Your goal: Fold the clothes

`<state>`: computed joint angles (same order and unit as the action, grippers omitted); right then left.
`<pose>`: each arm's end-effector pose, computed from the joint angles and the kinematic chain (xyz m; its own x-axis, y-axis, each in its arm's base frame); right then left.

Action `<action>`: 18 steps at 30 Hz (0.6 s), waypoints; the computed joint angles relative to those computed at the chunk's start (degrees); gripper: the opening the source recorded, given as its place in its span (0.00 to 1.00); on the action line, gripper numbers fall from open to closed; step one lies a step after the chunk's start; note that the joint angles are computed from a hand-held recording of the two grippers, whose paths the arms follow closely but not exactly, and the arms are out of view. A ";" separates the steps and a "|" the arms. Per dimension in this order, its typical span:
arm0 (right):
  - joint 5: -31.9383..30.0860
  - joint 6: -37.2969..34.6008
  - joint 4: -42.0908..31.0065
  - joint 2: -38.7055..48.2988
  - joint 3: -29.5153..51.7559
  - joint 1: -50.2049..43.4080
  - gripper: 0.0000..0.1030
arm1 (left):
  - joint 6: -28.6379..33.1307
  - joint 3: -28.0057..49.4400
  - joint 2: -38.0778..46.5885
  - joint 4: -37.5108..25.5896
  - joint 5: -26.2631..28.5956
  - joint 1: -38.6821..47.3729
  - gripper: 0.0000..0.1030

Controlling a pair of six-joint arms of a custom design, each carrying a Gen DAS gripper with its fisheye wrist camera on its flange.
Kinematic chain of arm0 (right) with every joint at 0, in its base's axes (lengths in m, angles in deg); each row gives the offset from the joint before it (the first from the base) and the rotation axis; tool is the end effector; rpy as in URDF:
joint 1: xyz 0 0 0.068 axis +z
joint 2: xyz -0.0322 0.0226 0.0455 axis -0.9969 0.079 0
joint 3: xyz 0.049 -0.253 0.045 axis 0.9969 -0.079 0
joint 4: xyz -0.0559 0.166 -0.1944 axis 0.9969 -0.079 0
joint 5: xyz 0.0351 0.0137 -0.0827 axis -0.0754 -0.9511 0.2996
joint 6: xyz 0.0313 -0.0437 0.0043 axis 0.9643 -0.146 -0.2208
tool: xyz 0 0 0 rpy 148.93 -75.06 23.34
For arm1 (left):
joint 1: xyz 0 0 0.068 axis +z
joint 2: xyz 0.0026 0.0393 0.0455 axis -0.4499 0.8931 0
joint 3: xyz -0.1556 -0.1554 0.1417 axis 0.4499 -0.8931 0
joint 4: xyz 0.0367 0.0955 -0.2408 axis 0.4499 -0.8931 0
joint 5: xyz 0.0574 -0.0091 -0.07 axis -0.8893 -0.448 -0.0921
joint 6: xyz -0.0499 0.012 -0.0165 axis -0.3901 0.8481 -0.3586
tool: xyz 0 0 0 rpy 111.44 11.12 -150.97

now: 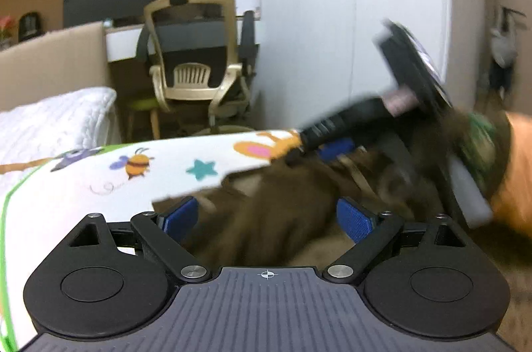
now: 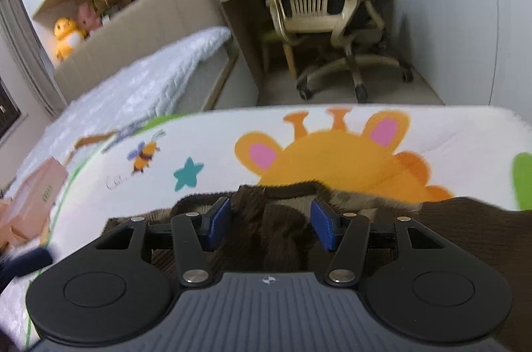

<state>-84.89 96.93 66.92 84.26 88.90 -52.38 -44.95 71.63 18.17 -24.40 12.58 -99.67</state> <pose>0.2525 0.1706 0.1203 -0.6558 -0.0824 -0.7504 -0.4667 0.8255 0.3173 0.0744 -0.1416 0.1533 -0.4577 0.0178 -0.8889 0.0571 0.9983 -0.0094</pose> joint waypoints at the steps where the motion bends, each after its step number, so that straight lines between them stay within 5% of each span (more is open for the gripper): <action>1: 0.19 -1.55 1.98 -3.90 -3.57 -0.66 0.53 | 6.41 -0.73 -1.72 4.79 3.93 5.07 0.90; 5: -2.41 -6.84 4.83 -22.40 -16.72 -6.06 0.61 | 21.42 0.13 5.11 23.42 31.12 28.61 0.88; 8: -9.69 -8.86 -0.08 -35.72 -22.87 -14.42 0.63 | 23.72 3.25 18.40 33.72 42.25 37.03 0.85; 9: -11.84 -9.53 -1.92 -38.54 -23.97 -17.34 0.63 | 23.85 4.53 22.21 35.48 44.53 38.42 0.80; 10: -13.88 -10.27 -3.68 -40.84 -24.83 -20.30 0.63 | 23.95 5.96 25.88 36.89 46.71 39.70 0.63; 12: -17.48 -11.67 -6.56 -44.01 -25.92 -25.69 0.63 | 23.29 9.09 30.16 35.33 44.65 38.36 0.26; 15: -20.75 -13.10 -8.62 -45.30 -26.42 -31.41 0.63 | 23.79 7.78 27.33 35.95 36.44 31.41 0.19; 18: -20.02 -12.75 -10.56 -46.79 -26.19 -31.02 0.63 | 24.02 5.03 19.35 32.36 35.52 20.56 0.20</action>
<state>-104.91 84.19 56.36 37.47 62.71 -83.41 -20.93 76.66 37.52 7.96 48.10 -79.11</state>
